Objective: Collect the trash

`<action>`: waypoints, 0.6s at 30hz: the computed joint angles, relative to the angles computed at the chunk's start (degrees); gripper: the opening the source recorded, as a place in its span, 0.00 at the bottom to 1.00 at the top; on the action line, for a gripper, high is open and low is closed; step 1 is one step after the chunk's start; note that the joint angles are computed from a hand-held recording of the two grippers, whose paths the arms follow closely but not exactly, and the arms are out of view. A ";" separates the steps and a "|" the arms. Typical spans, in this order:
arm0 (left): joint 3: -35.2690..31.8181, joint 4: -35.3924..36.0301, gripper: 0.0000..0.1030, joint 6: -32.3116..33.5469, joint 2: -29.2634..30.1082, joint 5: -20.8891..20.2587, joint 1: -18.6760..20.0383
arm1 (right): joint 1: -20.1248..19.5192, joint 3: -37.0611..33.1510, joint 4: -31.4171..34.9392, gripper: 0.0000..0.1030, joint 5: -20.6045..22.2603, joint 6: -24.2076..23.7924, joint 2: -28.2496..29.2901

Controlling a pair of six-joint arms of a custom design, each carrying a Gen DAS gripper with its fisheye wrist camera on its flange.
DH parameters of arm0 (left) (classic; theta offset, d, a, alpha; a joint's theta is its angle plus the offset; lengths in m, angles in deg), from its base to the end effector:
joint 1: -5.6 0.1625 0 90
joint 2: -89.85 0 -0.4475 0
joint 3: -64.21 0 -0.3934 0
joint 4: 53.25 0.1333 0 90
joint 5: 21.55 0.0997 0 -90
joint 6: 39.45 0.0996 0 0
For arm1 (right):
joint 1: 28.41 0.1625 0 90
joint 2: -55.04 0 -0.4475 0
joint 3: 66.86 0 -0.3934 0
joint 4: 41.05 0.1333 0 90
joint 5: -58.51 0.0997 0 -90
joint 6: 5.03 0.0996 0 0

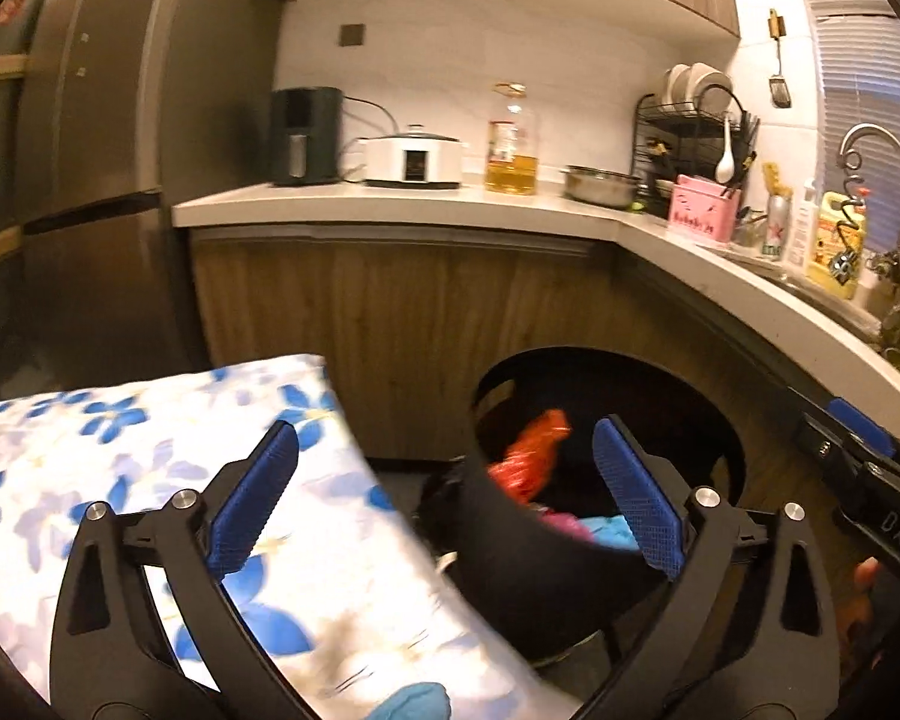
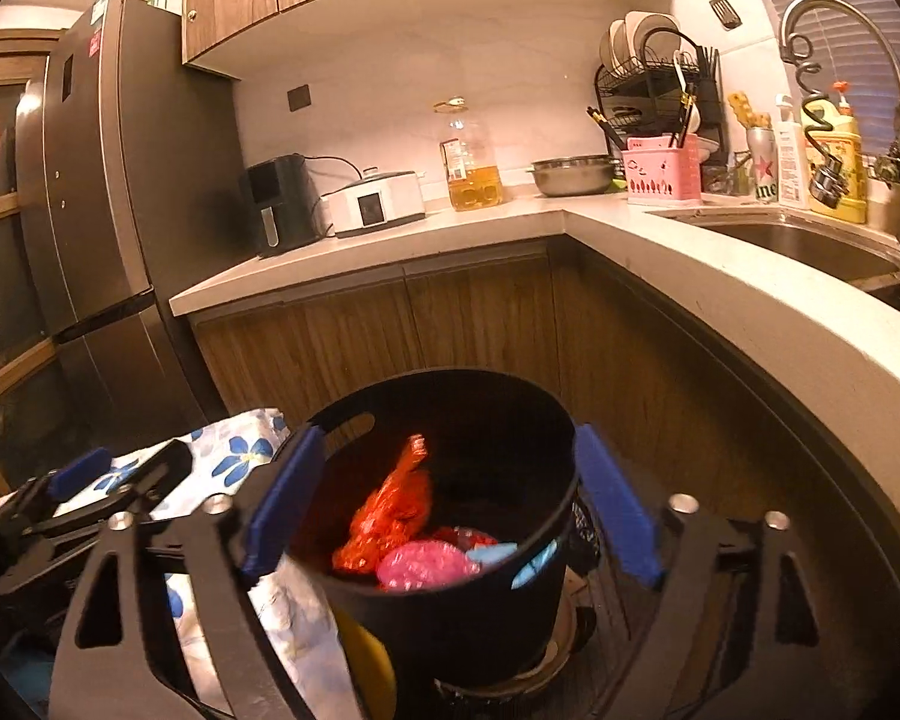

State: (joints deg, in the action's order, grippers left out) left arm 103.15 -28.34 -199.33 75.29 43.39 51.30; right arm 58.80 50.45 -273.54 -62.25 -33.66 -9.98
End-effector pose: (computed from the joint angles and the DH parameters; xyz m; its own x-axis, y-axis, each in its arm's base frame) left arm -0.4155 -0.6770 -0.0208 -0.6078 0.5950 -0.5258 0.7865 0.3598 -0.5020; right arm 0.0572 -0.5182 0.3569 -0.7314 0.4868 0.4776 -0.3995 0.2617 -0.8786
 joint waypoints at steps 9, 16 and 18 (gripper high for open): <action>20.17 -7.99 0.95 -0.62 -12.64 -6.23 -0.67 | 5.75 3.33 -6.29 0.88 -8.22 -2.61 1.81; 31.92 -12.21 0.95 -2.94 -21.31 -7.66 -1.15 | 11.35 5.74 -11.35 0.93 -14.23 -4.08 4.04; 34.86 -12.86 0.95 -3.39 -23.49 -7.86 -1.26 | 12.71 6.20 -12.02 0.93 -15.35 -4.30 4.67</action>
